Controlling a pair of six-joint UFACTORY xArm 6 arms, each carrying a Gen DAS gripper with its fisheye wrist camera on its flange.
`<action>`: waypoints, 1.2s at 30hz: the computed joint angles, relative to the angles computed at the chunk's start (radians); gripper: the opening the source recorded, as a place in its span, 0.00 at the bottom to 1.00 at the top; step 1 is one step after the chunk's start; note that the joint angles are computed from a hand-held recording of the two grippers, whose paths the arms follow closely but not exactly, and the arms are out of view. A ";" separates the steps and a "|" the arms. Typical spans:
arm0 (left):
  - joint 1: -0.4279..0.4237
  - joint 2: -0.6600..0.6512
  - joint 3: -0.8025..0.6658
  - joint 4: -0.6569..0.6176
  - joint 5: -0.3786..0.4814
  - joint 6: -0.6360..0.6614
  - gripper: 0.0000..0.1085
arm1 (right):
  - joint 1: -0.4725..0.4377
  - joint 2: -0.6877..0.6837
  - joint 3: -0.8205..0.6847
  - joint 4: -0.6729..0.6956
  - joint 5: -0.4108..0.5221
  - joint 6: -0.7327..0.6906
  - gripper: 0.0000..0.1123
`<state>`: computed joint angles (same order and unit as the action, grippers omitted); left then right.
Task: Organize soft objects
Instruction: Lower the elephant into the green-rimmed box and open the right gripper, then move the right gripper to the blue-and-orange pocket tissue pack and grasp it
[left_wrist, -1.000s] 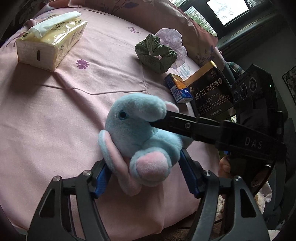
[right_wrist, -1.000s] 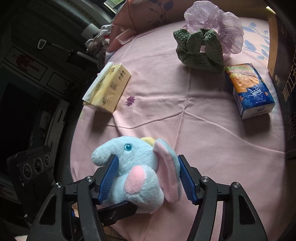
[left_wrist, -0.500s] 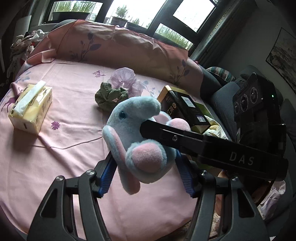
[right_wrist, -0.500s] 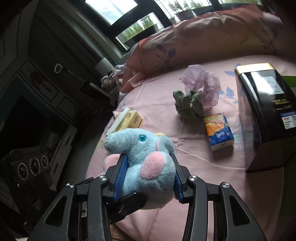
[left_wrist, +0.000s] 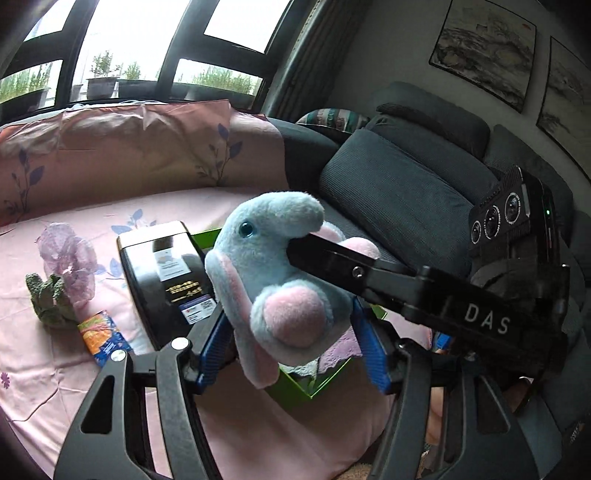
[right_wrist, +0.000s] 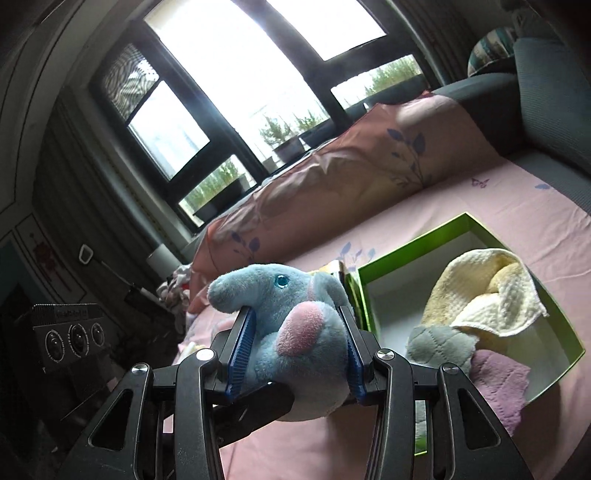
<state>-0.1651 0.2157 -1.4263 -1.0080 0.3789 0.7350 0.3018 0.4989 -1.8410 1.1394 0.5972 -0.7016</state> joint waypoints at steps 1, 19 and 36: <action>0.001 0.035 -0.048 -0.007 0.044 0.013 0.58 | -0.001 -0.002 0.008 -0.017 -0.036 0.017 0.42; -0.017 0.319 -0.406 0.288 0.201 -0.257 0.59 | -0.078 0.211 -0.199 -0.258 -0.077 0.441 0.51; 0.060 -0.125 0.112 -0.144 -0.011 0.103 0.94 | 0.005 0.040 0.002 -0.253 -0.232 0.321 0.77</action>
<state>-0.1055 0.0907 -1.3144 -1.1522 0.3676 0.8379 0.3065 0.5388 -1.8386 0.8867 0.3648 -0.3807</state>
